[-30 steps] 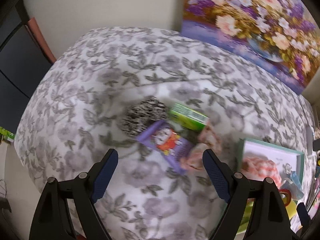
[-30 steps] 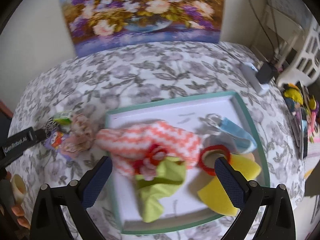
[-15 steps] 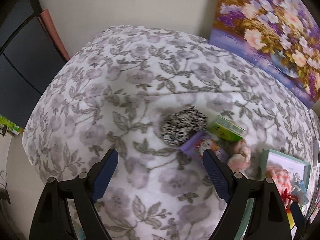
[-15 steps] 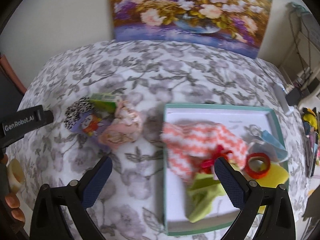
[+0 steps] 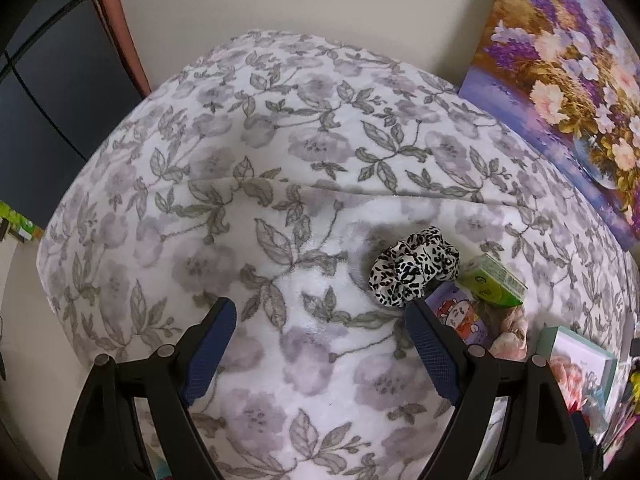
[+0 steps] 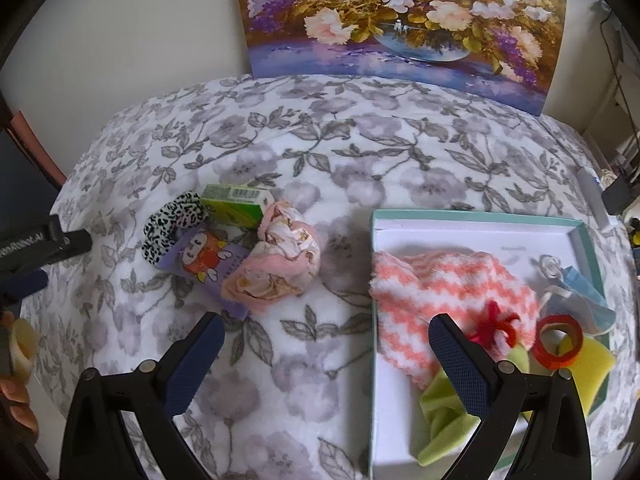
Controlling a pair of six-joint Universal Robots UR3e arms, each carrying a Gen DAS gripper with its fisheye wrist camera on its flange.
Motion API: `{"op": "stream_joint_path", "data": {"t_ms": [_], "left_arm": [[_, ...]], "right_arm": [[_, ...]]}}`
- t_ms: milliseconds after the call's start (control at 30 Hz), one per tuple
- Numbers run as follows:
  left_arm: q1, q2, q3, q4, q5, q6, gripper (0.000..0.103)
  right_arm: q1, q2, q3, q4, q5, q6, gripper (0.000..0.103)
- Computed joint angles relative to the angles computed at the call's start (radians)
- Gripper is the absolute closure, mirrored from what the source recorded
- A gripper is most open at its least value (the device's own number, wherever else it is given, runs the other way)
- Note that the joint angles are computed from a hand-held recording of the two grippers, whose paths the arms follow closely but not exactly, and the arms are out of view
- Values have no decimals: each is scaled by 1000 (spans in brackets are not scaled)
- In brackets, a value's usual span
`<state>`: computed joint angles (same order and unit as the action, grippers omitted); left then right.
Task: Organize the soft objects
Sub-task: 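Move the left gripper to the leopard scrunchie while the right gripper approaches the pink floral cloth, then close the left gripper on the leopard scrunchie while the right gripper grasps the pink cloth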
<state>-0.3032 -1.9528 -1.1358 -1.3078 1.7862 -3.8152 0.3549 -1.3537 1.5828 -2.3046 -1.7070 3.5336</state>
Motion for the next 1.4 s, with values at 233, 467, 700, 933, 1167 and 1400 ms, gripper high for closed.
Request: {"op": "stream_joint_path", "data": {"t_ms": [233,467,700,933,1167,1400], "left_arm": [[-6,-88,82,30,-66,2,16],[6,-176,158,48,-94,3,16],[24,-249,189,78,-122,16,16],[38,-273,148,139,-145,21,16],[48,-277,90,210,-197,16,17],[57,-262,25,285,-237,-10,34]], "right_arm": [[-45,15,-9,-58,32,23,0],[-50,98,-71,-132,38,-13,0],[-47,212,-135,-163,80,-34,0],[-58,265,-138,-189,113,-33,7],[-55,293,-142,-190,118,-36,17],[-47,316,-153,-173,111,-43,30]]}}
